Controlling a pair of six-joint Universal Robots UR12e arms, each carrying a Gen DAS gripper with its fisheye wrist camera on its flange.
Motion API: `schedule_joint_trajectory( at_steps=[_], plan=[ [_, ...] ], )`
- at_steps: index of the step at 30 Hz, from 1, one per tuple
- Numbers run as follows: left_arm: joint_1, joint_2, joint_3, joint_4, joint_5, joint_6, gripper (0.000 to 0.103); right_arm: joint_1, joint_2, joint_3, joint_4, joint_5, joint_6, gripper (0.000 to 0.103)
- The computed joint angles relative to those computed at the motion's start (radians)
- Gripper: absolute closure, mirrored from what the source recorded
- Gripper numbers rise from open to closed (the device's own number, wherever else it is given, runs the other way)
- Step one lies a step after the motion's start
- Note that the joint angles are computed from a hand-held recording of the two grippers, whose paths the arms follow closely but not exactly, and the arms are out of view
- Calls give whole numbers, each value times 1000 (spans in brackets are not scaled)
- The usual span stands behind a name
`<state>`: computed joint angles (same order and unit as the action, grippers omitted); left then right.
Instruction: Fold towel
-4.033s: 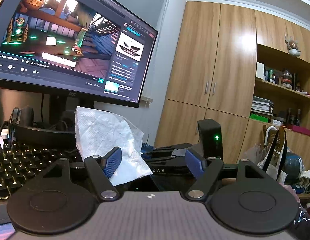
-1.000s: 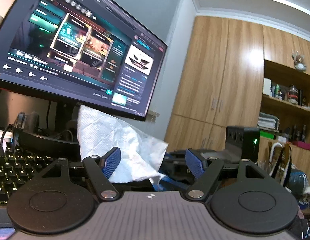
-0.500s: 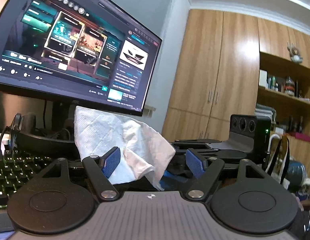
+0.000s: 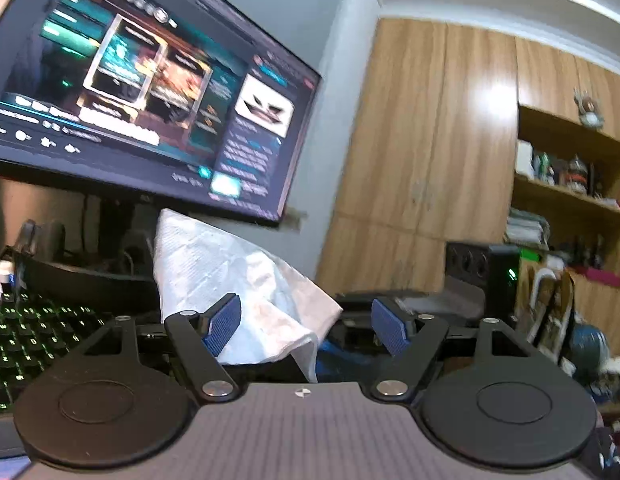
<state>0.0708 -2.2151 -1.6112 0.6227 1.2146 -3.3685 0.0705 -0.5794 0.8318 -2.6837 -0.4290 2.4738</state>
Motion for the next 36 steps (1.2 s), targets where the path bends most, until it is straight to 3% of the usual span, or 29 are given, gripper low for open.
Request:
schedule_joint_trajectory(
  at_steps=[3,11,19,25,27,32,36],
  plan=[
    [4,15,-9,-46,-28,22,27,-1,1,0,7,-1,-2,90],
    [-11,-20,11,56,51,-7,27,-1,10,-15,-9,-17,27,90],
    [7,16,-10,-51,-46,23,27,0,8,-6,-13,-10,19,90],
    [-8,-19,8,61,49,-4,27,1,10,-8,-20,-14,26,90],
    [-7,-17,8,49,34,-6,27,2,10,-6,-19,-16,22,90],
    [5,18,-10,-70,-53,52,27,1,7,3,-22,-16,22,90],
    [-2,10,-10,-24,3,43,27,-2,2,12,-32,-15,23,90]
  ],
)
